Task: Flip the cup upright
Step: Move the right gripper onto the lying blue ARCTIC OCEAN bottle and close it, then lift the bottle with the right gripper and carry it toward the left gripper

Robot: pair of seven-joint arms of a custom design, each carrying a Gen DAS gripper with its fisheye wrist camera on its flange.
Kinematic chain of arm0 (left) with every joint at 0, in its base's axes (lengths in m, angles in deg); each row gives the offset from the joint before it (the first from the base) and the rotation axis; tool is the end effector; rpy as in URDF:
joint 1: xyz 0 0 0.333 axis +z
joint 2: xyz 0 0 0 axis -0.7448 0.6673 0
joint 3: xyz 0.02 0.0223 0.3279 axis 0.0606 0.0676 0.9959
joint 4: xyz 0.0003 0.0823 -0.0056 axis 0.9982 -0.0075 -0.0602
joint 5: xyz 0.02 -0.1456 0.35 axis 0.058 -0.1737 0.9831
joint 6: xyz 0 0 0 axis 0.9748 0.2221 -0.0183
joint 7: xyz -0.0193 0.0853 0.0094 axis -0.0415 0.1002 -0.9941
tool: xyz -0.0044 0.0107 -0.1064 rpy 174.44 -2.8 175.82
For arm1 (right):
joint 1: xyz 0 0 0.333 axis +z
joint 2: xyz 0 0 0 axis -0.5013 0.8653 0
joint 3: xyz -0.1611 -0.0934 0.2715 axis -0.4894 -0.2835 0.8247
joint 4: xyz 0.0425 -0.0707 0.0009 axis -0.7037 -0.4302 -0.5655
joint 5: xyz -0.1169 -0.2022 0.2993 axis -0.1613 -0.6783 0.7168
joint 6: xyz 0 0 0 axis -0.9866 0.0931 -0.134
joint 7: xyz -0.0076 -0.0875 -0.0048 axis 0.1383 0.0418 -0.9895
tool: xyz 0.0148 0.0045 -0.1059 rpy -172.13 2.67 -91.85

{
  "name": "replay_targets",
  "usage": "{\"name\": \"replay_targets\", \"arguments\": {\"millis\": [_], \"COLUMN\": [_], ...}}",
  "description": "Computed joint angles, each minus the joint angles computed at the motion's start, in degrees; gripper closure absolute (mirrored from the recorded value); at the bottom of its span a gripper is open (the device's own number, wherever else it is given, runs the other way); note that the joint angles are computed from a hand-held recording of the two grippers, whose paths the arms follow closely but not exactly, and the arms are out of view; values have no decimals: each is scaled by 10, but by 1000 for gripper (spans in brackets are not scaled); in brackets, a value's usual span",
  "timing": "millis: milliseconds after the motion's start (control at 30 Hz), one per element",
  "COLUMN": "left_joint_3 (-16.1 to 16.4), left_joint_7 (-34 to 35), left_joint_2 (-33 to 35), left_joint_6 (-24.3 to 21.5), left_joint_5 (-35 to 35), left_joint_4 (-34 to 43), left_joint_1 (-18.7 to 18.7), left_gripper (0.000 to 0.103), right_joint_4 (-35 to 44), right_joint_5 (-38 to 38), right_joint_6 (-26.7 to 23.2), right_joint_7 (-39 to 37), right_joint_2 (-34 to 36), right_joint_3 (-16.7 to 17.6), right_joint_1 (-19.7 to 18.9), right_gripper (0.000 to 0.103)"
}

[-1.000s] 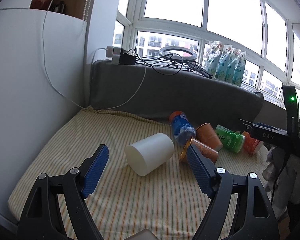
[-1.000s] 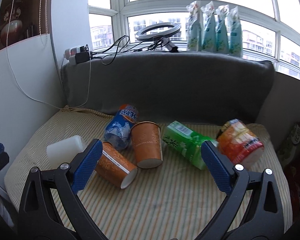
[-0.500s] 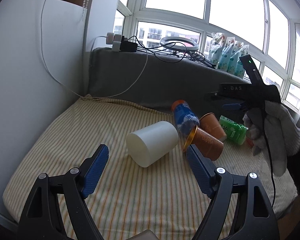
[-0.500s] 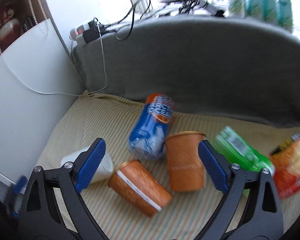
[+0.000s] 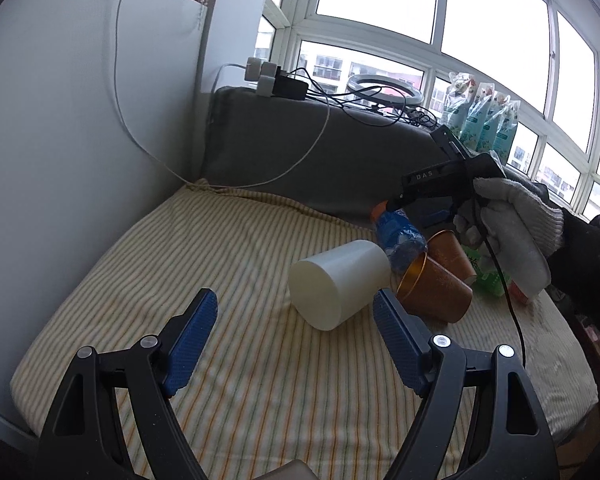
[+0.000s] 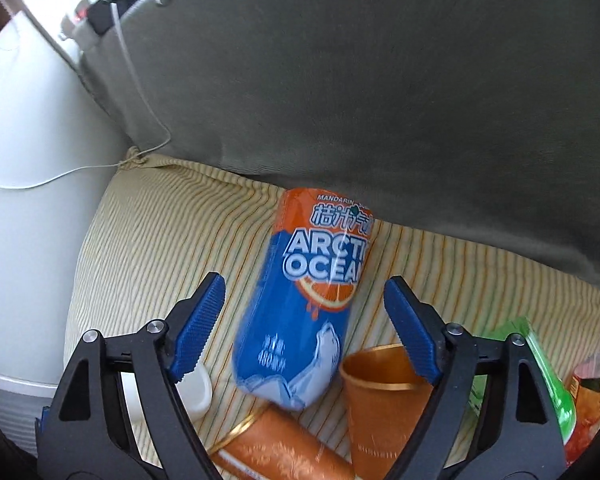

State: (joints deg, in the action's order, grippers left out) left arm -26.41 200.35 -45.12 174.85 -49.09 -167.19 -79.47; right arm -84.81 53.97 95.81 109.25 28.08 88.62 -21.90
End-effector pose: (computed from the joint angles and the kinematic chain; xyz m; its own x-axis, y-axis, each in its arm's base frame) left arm 0.3668 -0.0474 0.5547 -0.4239 -0.8866 0.1850 -0.5329 0.0790 -0.8425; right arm 0.5449 0.0776 0.5735 -0.1757 -0.9388 -0.2962 -0.8790 0.2851 -0.3821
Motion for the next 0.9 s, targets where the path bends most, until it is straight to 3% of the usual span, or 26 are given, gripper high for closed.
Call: {"name": "replay_targets", "arguments": {"millis": [233, 333, 367, 500, 900], "left_joint_3": [5, 4, 5, 8, 1], "left_joint_7": [-3, -6, -7, -11, -30], "left_joint_2": [4, 4, 5, 6, -26], "left_joint_6": [4, 8, 10, 17, 17], "left_joint_5": [0, 2, 3, 7, 37], "left_joint_4": [0, 0, 0, 0, -17], "left_joint_1": [5, 10, 10, 10, 12], "left_gripper": [23, 23, 23, 23, 23], "right_joint_4": [49, 76, 82, 84, 26], "right_joint_5": [31, 11, 10, 9, 79], "right_joint_6": [-36, -72, -79, -76, 3], "right_joint_7": [-15, -10, -12, -5, -39], "right_joint_2": [55, 78, 84, 86, 5], "right_joint_3": [-3, 0, 2, 3, -4], "right_joint_1": [-4, -4, -3, -4, -3], "right_gripper": [20, 35, 36, 43, 45]}}
